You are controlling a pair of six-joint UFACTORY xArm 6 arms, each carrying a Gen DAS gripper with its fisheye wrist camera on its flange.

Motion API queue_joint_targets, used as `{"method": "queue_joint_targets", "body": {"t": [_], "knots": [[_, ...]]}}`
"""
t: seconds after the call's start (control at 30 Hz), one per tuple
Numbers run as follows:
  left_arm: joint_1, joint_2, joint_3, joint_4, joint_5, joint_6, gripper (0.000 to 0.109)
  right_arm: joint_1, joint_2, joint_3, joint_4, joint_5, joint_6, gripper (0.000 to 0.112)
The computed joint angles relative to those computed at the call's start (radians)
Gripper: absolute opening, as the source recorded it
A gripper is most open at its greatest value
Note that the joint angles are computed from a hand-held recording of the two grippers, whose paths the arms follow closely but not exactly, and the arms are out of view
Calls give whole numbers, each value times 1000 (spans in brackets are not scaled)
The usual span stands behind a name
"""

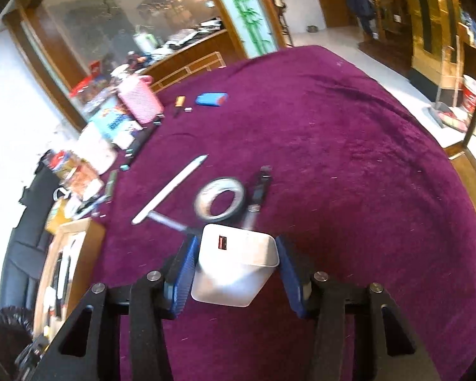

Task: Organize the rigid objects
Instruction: 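Lower yellow pen into tray with left gripper while right gripper grasps white charger, then carry white charger over the tray with right gripper, lower it in and open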

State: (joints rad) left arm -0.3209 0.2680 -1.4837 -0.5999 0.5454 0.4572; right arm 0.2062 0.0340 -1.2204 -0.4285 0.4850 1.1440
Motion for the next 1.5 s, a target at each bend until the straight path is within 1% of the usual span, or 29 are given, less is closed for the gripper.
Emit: {"method": "queue_joint_targets", "body": {"t": [0.07,0.17,0.3,0.4,0.43,0.47,0.5,0.57,0.6,0.67,0.77,0.83,0.87,0.9,0.93,0.97,1.0,1.13,1.23,1.3,1.43,1.47,1.5], "knots": [[8,3,1,34,-2,-32,8,23,10,-22,2,-17,-11,54],[14,20,-17,76,21,-80,8,55,29,-65,1,-34,-34,54],[20,43,-47,117,44,-128,9,105,51,-116,30,-80,-99,54],[16,69,-80,214,78,-190,11,147,92,-172,119,-106,-201,54],[5,65,-67,277,62,-213,12,164,115,-200,174,-111,-261,54],[-1,62,-57,299,51,-217,20,180,139,-229,218,-112,-307,54],[-6,59,-51,283,45,-194,32,193,155,-246,253,-113,-342,54],[-7,50,-41,189,44,-120,44,218,201,-301,342,-101,-429,54],[-6,42,-33,155,34,-99,47,233,230,-336,390,-92,-476,54],[3,25,-14,98,13,-68,47,256,273,-390,456,-71,-542,54],[31,7,-1,31,-11,-65,55,285,337,-470,583,-31,-661,54],[55,0,4,-11,-26,-74,56,304,399,-555,661,28,-739,54],[66,-4,7,-20,-37,-82,56,308,414,-576,672,47,-754,54],[76,-10,14,-30,-51,-87,57,315,446,-625,677,88,-768,54],[82,-12,16,-36,-58,-89,58,320,467,-656,678,117,-775,54],[89,-14,19,-45,-64,-90,60,328,511,-722,674,174,-781,54],[92,-14,19,-50,-69,-92,61,333,536,-759,668,205,-780,54],[104,-15,26,-84,-78,-71,61,346,653,-934,628,340,-770,55],[112,-16,29,-92,-67,-60,62,348,733,-1061,599,401,-747,55],[115,-17,32,-97,-66,-54,69,347,774,-1129,586,435,-733,55],[115,-20,42,-100,-83,-47,70,355,868,-1291,503,507,-674,55],[114,-22,45,-97,-86,-49,71,357,887,-1325,482,520,-663,57],[114,-22,47,-95,-88,-50,71,357,887,-1324,473,515,-656,58]]}}
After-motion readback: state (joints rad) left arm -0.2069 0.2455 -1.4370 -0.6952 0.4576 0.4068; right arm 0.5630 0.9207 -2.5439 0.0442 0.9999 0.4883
